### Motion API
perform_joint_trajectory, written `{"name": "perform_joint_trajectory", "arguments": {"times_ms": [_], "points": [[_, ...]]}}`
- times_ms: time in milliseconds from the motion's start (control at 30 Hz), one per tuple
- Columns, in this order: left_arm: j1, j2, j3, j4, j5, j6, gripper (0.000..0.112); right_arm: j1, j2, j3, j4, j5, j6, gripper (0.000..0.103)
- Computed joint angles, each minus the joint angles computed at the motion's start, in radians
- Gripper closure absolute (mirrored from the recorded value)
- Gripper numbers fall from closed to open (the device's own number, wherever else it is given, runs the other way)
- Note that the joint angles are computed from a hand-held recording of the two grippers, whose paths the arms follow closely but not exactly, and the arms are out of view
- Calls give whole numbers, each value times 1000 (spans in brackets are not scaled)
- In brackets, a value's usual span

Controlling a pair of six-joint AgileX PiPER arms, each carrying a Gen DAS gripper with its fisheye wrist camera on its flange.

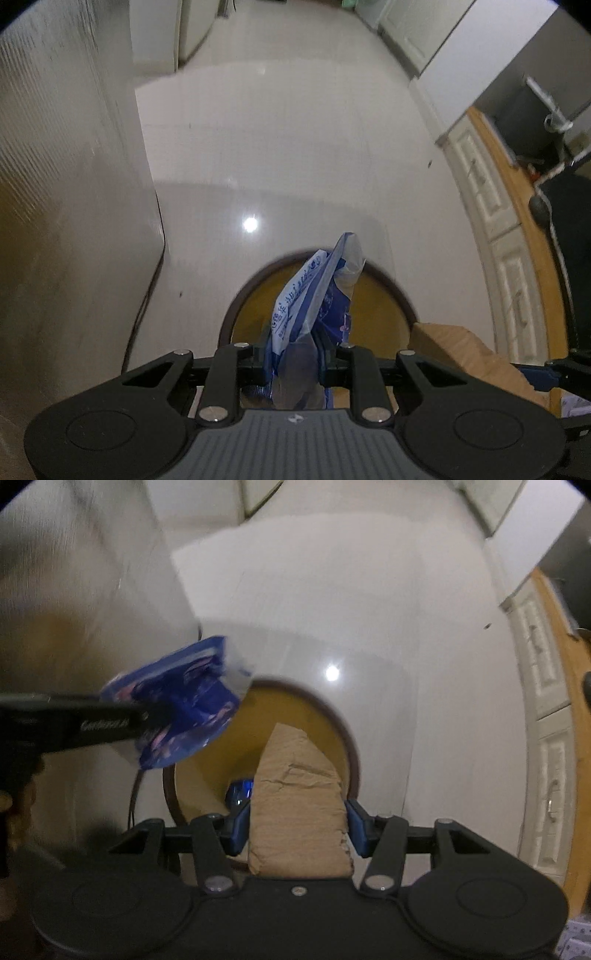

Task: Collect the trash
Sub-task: 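Open both tools to drop the bag and cardboard into the bin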

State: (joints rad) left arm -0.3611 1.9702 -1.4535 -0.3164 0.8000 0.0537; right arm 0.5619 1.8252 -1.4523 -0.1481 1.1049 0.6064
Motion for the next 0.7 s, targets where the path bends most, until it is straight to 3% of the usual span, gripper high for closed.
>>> {"name": "perform_joint_trajectory", "arguments": {"times_ms": [300, 633, 700], "points": [[-8, 98, -22, 5, 44, 35, 87, -17, 112, -8, 93, 5, -62, 49], [-23, 147, -41, 15, 4, 57, 84, -19, 151, -49, 108, 3, -36, 47], [-23, 154, -45, 17, 14, 56, 78, -12, 153, -33, 109, -19, -38, 47]]}}
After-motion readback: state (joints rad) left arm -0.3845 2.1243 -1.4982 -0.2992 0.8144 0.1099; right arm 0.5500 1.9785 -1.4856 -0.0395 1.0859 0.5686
